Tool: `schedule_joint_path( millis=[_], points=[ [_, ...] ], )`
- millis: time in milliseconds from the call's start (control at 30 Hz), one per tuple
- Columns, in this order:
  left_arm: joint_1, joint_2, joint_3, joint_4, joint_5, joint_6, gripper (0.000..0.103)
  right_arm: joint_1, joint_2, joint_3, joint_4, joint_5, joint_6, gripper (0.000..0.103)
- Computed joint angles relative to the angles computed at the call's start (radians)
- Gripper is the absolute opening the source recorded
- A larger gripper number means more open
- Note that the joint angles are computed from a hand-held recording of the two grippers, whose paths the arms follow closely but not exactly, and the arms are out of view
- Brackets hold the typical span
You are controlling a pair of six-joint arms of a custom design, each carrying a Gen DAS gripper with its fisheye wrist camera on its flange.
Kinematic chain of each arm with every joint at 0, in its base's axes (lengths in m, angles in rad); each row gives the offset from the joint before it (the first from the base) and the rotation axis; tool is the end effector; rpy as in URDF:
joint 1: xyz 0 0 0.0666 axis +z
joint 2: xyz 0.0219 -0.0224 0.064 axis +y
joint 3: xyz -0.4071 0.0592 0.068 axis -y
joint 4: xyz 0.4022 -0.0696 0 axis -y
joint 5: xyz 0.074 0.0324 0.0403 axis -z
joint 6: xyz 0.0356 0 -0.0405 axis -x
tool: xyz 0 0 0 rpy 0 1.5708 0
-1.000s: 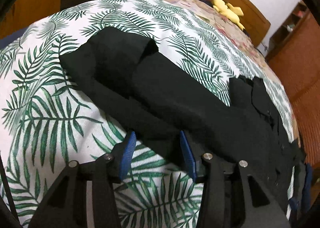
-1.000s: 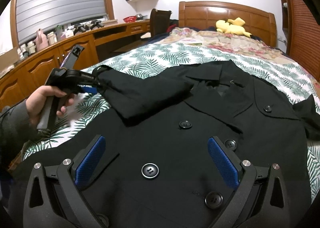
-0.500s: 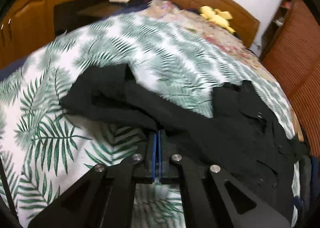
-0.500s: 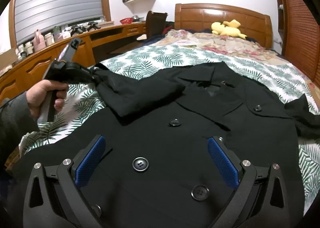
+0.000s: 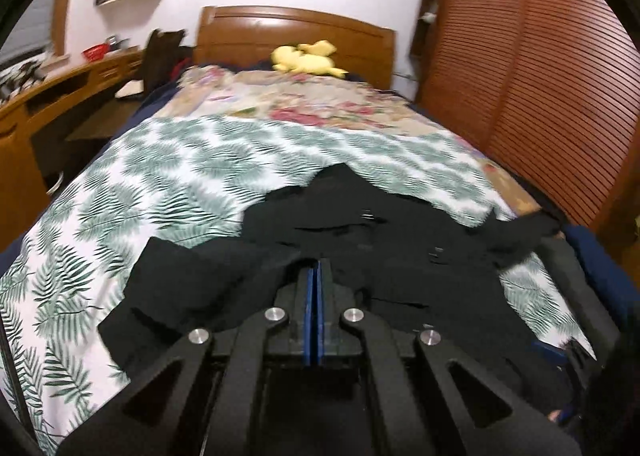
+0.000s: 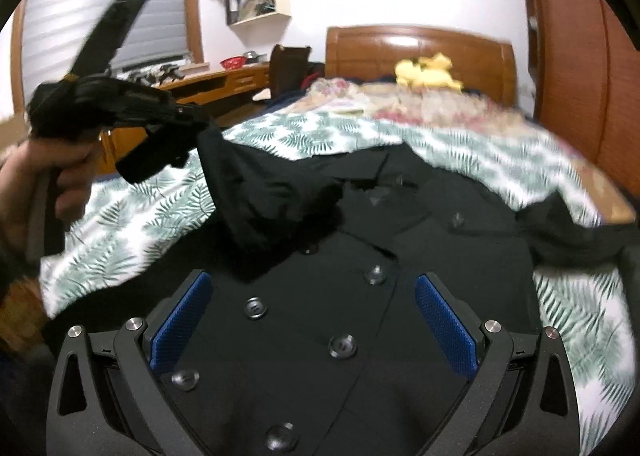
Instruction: Fold large clothes
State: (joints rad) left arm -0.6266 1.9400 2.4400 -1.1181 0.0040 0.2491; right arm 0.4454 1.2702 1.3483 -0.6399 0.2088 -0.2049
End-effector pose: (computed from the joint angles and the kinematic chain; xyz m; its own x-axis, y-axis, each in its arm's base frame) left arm 0.5460 -0.3959 0.6149 -0.6001 0.1301 -0.7893 0.4551 0.8669 -0.2032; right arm 0.4178 0.1908 0.5128 -0.5242 -0.0297 -0.8511 -0.1598 0.9851 0.0641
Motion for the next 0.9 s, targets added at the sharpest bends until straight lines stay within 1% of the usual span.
schedule_joint_path(
  millis=[33,67,200,300,433,500,633,733,833,900],
  points=[
    [-0.012,-0.004,-0.003,0.003,0.007,-0.001,0.0,-0.007,-0.008,0.002,-0.014,-0.018,-0.022,0.103],
    [-0.021,-0.007,-0.006,0.006,0.008,-0.001,0.0,-0.006,-0.014,0.003,-0.019,-0.012,-0.024,0.103],
    [-0.062,-0.033,-0.043,0.012,0.012,-0.016,0.0,0.013,-0.052,-0.004,-0.042,0.085,-0.005,0.103],
    [-0.092,-0.059,-0.089,0.022,-0.003,-0.033,0.0,0.009,-0.07,-0.007,-0.066,0.1,-0.028,0.103],
    [-0.118,-0.098,-0.16,0.032,-0.005,-0.037,0.0,0.013,-0.09,-0.019,-0.092,0.13,-0.028,0.103],
    [-0.121,-0.107,-0.182,0.015,0.027,-0.028,0.0,0.007,-0.094,-0.026,-0.097,0.123,-0.03,0.103],
    [-0.14,-0.172,-0.295,0.048,0.031,-0.017,0.0,-0.003,-0.084,-0.027,-0.117,0.107,-0.045,0.103],
    [-0.149,-0.22,-0.372,0.083,0.017,-0.02,0.004,-0.009,-0.079,-0.032,-0.119,0.108,-0.046,0.103],
    [-0.155,-0.281,-0.462,0.135,0.007,-0.03,0.009,-0.017,-0.068,-0.03,-0.13,0.103,-0.051,0.103],
    [-0.154,-0.31,-0.509,0.163,0.007,-0.03,0.017,-0.017,-0.062,-0.03,-0.133,0.103,-0.054,0.103]
  ],
)
